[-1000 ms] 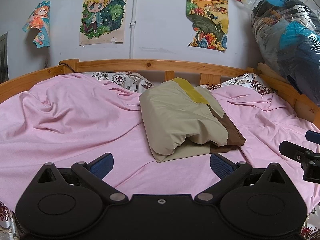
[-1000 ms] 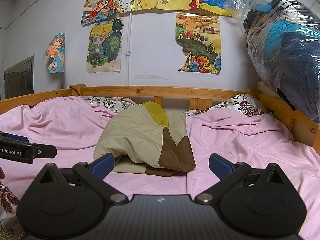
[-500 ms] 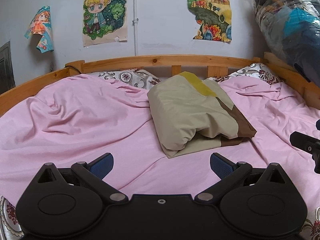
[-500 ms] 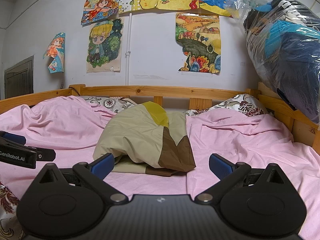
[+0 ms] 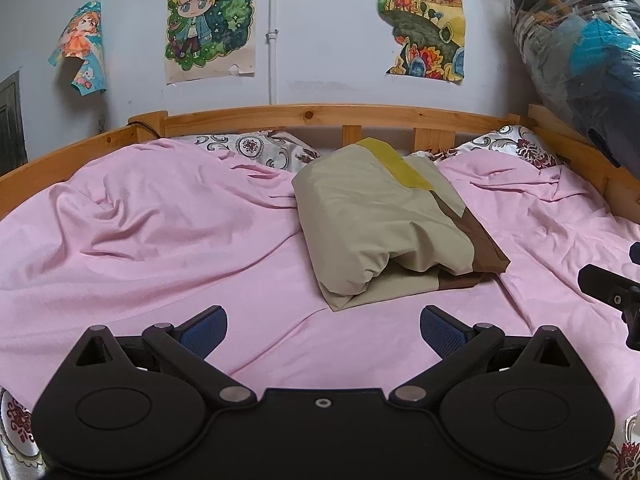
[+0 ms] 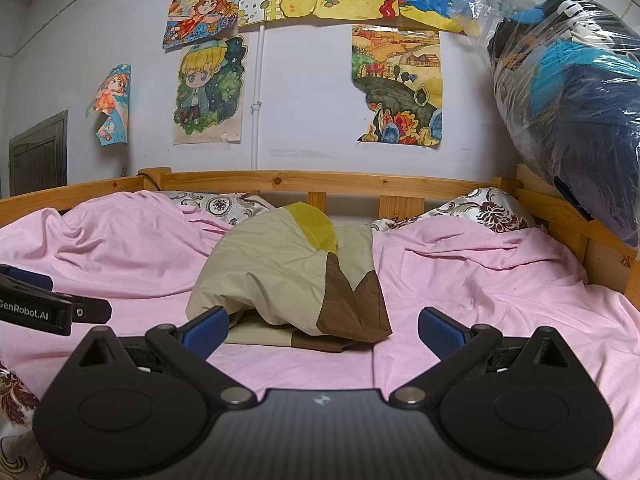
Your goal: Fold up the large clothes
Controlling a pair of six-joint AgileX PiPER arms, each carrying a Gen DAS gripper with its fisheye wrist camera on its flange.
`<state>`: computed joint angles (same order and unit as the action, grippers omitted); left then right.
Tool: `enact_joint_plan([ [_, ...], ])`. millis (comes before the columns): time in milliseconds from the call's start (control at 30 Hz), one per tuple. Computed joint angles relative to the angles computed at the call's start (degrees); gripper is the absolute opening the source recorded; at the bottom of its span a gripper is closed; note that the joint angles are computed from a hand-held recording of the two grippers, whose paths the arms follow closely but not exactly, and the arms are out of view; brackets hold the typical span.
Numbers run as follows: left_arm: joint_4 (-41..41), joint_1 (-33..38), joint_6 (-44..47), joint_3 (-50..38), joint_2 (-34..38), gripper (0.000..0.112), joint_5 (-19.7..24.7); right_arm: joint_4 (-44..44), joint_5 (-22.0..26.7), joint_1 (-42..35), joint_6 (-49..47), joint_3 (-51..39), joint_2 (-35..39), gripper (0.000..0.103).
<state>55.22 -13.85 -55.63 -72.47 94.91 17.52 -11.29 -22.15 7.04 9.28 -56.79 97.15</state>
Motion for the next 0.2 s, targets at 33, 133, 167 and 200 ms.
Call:
enact_joint_plan([
  [33,-0.01,0.01,0.01,0.01,0.00,0.102,0.02,0.00,0.00,0.00,0.00,0.00,0.00,0.103],
  [133,-0.78,0.11,0.74,0.07,-0.03,0.102,-0.16,-0.12,-0.07,-0.08,0.07,0.00,0.09,0.103],
  [167,-0.85,0.11,0.70,0.12,-0.07,0.102,-0.09,-0.24,-0.11,-0.13,0.16,-0.01,0.13,0.103],
  [200,-0.70,0.08,0.55,0.04,0.04,0.102,-0.04,-0.15,-0.06,-0.10,0.06,-0.02,0.10,0.103],
])
